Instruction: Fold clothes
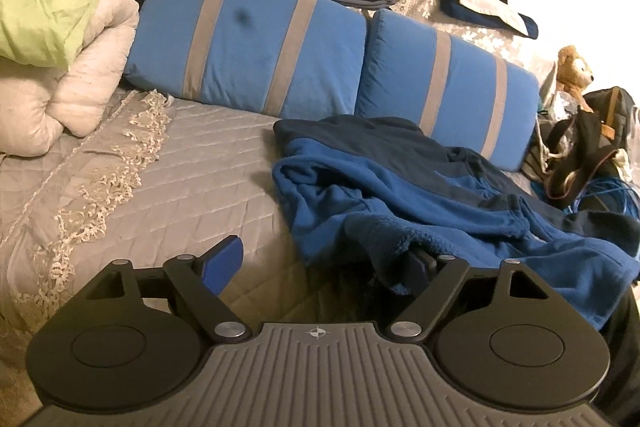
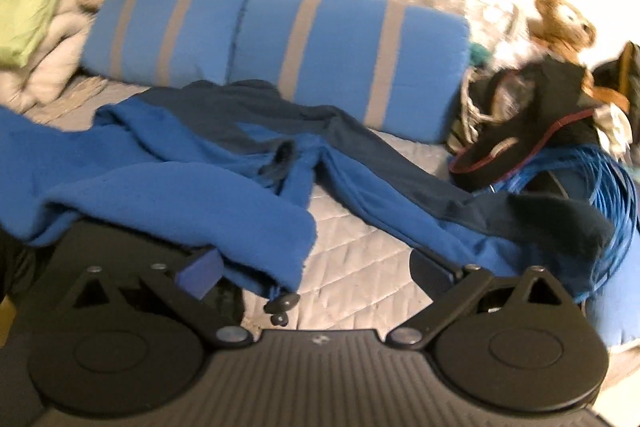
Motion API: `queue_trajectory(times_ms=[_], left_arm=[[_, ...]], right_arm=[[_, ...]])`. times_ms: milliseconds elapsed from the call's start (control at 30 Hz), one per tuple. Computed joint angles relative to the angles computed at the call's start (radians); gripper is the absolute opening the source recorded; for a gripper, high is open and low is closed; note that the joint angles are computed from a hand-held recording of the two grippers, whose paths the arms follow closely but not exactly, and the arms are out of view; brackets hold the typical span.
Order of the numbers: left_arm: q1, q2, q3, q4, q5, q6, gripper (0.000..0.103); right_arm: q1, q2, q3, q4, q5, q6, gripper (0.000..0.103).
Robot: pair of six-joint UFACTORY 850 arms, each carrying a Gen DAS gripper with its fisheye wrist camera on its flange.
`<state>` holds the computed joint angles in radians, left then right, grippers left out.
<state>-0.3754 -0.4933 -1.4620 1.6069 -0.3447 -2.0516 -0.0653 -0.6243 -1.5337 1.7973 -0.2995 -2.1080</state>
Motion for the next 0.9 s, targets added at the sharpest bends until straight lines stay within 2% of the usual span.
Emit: queue_trajectory(times_ms=[67,133,167,200,233,267,300,333,367,400,467,767,900], left_arm=[[0.002,-0.003,-0.005,-0.003,0.011,0.004,0.070],[0.003,-0.009,-0.015,-0.034,0.018,0.035,0.063],[0.004,-0.012,-0.020,-0.047,0.029,0.050,0.057],[0.006,-0.015,-0.025,-0.067,0.041,0.069,0.050],[0.008,-0.018,-0.030,-0.088,0.052,0.089,0.044],[0.012,-0.019,-0.035,-0.117,0.077,0.117,0.032],[0.016,-0.021,-0.040,-0.152,0.102,0.151,0.019],[0.018,-0.019,-0.042,-0.164,0.121,0.166,0.014],[0.016,-0.015,-0.043,-0.159,0.121,0.171,0.012],[0.012,-0.010,-0.042,-0.140,0.107,0.166,0.011],[0.003,0.005,-0.038,-0.105,0.072,0.165,0.010],[-0.033,0.095,0.026,0.016,-0.057,0.096,0.009],[-0.049,0.123,0.063,-0.030,-0.073,0.156,0.009]], right_arm=[[0.000,-0.019,-0.018,0.021,0.013,0.047,0.093],[-0.012,-0.044,-0.048,-0.053,-0.014,0.211,0.084],[-0.017,-0.056,-0.063,-0.084,-0.028,0.287,0.082],[-0.025,-0.069,-0.080,-0.135,-0.055,0.373,0.075],[-0.032,-0.083,-0.099,-0.184,-0.088,0.456,0.065],[-0.040,-0.096,-0.118,-0.229,-0.131,0.527,0.058],[-0.046,-0.108,-0.139,-0.294,-0.169,0.606,0.045],[-0.050,-0.120,-0.163,-0.357,-0.207,0.681,0.027],[-0.054,-0.126,-0.179,-0.390,-0.242,0.717,0.017],[-0.053,-0.121,-0.181,-0.401,-0.251,0.728,0.014],[-0.047,-0.093,-0.168,-0.404,-0.222,0.724,0.014],[-0.057,0.005,-0.125,-0.433,-0.207,0.767,0.012],[-0.061,0.042,-0.087,-0.434,-0.211,0.762,0.012]])
